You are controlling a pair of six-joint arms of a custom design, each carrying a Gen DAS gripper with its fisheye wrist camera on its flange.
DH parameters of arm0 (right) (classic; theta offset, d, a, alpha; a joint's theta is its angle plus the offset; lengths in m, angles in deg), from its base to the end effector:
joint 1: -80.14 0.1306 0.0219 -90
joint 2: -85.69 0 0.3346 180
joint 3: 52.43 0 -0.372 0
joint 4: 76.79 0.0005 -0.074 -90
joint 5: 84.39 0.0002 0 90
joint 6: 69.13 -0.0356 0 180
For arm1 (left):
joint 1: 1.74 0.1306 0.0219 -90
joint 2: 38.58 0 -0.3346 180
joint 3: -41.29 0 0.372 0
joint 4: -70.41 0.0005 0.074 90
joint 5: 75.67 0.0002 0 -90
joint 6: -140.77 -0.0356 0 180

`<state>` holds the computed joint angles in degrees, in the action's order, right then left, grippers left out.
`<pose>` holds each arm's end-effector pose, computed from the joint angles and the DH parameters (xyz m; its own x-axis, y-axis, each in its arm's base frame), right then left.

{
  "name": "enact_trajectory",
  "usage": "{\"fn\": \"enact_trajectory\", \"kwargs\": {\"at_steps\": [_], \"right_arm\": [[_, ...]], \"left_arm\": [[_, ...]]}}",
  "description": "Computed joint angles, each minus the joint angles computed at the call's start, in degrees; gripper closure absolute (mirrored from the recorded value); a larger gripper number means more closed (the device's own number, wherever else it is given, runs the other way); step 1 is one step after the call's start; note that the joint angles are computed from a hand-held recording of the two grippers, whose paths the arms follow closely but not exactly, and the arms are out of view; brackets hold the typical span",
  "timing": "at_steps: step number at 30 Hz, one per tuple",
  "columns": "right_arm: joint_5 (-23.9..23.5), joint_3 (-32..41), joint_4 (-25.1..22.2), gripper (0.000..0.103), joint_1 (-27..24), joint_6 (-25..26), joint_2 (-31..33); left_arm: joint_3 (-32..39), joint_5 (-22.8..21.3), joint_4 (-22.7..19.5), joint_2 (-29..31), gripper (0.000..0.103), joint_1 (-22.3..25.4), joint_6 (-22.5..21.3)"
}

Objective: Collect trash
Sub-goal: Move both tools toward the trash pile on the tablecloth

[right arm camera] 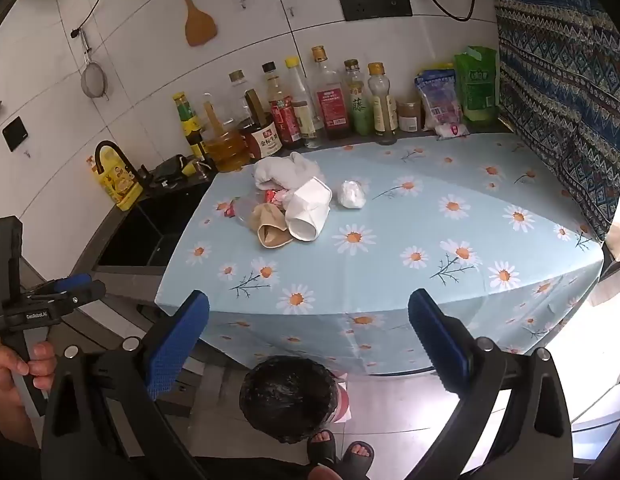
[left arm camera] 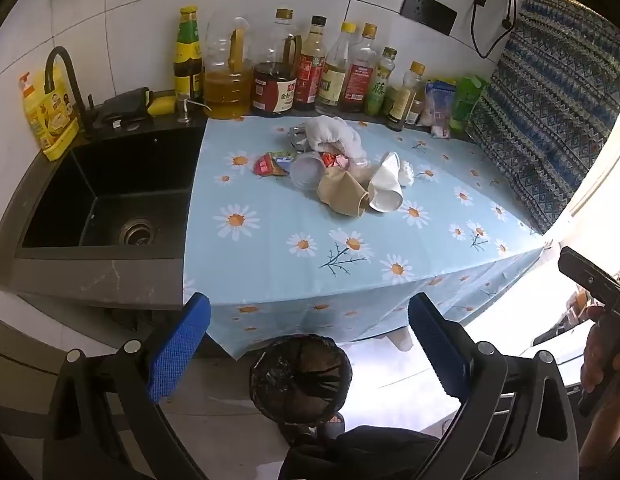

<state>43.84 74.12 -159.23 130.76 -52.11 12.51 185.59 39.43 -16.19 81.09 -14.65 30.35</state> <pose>0.3445 0.3841 0.4858 -0.5735 0.4852 -0.6601 0.4141 0.8669 0.2774 0.5574 -0.1438 0.4825 -0.6679 0.4772 -0.5710 0.6719 0.7167 -0.1870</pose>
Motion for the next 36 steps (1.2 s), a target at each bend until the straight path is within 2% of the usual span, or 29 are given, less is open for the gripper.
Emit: {"fn": "enact_trajectory", "kwargs": {"at_steps": [1,2,4,5,8,11,19,20,27,36], "right_arm": [[0.0,-0.1,0.0,0.005,-0.1,0.2,0.0],[-0.1,-0.1,-0.4,0.005,-0.2,0.1,0.2],[-0.3,-1.1,0.5,0.005,-0.4,0.3,-0.3],[-0.3,1.4,-0.6,0.005,0.0,0.0,1.5],[-0.6,2.1,-0.3,0.005,0.0,-0.4,2.0],[-0.8,0.4,1.2,0.005,0.1,-0.4,1.3],[-1.0,1.2,1.5,0.005,0.3,-0.1,2.1],[-1.2,1.6,1.6,0.004,0.3,-0.1,2.4],[-1.3,2.3,1.4,0.005,0.3,0.3,2.9],[-1.8,3.7,0.5,0.005,0.2,-0.1,3.8]], "left_arm": [[0.0,0.0,0.0,0.0,0.007,0.1,0.3],[-2.4,-0.6,2.2,-1.6,0.007,-0.1,0.3],[-2.8,-1.0,2.3,-1.8,0.007,-0.3,0.3],[-3.5,-1.0,2.8,-2.2,0.007,-0.4,0.4],[-5.0,-1.4,3.3,-3.1,0.007,-0.6,0.9],[-0.6,-0.4,0.4,-0.5,0.007,0.1,-0.2],[-2.4,0.2,0.5,-1.8,0.007,-0.2,-1.4],[-0.5,0.5,-0.6,-0.5,0.007,0.0,-1.6],[1.4,0.4,-2.4,0.7,0.007,-0.3,-2.6],[3.8,0.9,-3.6,2.2,0.007,-0.3,-2.9]]}}
